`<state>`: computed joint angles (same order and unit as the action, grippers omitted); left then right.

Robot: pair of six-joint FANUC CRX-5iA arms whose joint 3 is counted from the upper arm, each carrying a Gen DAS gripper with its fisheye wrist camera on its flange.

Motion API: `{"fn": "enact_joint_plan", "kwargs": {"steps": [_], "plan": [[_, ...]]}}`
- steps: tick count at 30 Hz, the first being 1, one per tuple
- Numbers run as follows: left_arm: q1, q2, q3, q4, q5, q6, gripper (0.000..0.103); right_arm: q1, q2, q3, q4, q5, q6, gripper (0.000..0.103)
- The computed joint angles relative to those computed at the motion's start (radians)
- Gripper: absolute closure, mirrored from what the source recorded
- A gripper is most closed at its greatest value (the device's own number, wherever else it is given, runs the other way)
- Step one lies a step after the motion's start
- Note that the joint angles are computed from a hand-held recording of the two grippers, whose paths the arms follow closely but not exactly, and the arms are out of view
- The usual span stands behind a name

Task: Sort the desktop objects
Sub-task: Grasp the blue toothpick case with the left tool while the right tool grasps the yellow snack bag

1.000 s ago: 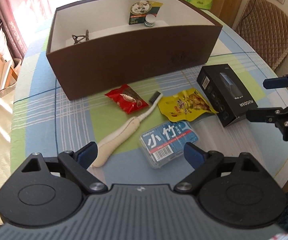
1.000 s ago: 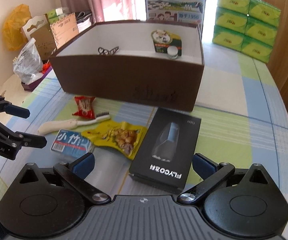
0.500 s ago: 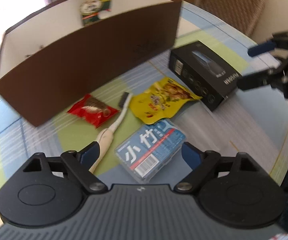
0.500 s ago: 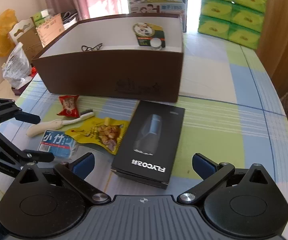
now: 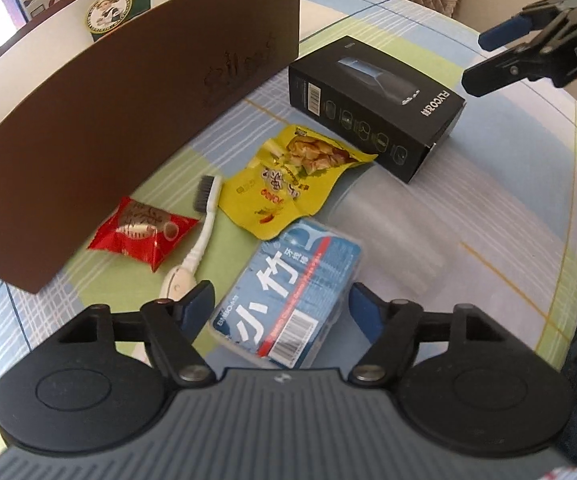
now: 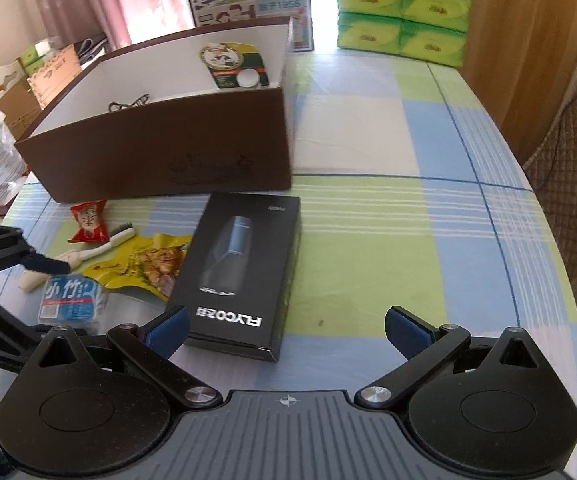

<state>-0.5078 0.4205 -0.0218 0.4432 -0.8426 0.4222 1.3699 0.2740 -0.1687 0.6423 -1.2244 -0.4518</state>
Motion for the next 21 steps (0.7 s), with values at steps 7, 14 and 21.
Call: {"fn": "enact_joint_plan", "kwargs": {"steps": [7, 14, 21], "plan": [[0.039, -0.041, -0.037, -0.012, -0.046, 0.02, 0.039, 0.001, -0.001, -0.006, 0.004, 0.006, 0.01, 0.002], [0.045, -0.066, -0.087, 0.005, 0.004, 0.128, 0.036, -0.009, 0.027, 0.008, 0.076, 0.025, 0.092, 0.002], [0.024, -0.091, -0.154, 0.031, 0.107, 0.18, 0.047, -0.035, 0.08, 0.038, 0.177, 0.095, 0.296, 0.002]]}}
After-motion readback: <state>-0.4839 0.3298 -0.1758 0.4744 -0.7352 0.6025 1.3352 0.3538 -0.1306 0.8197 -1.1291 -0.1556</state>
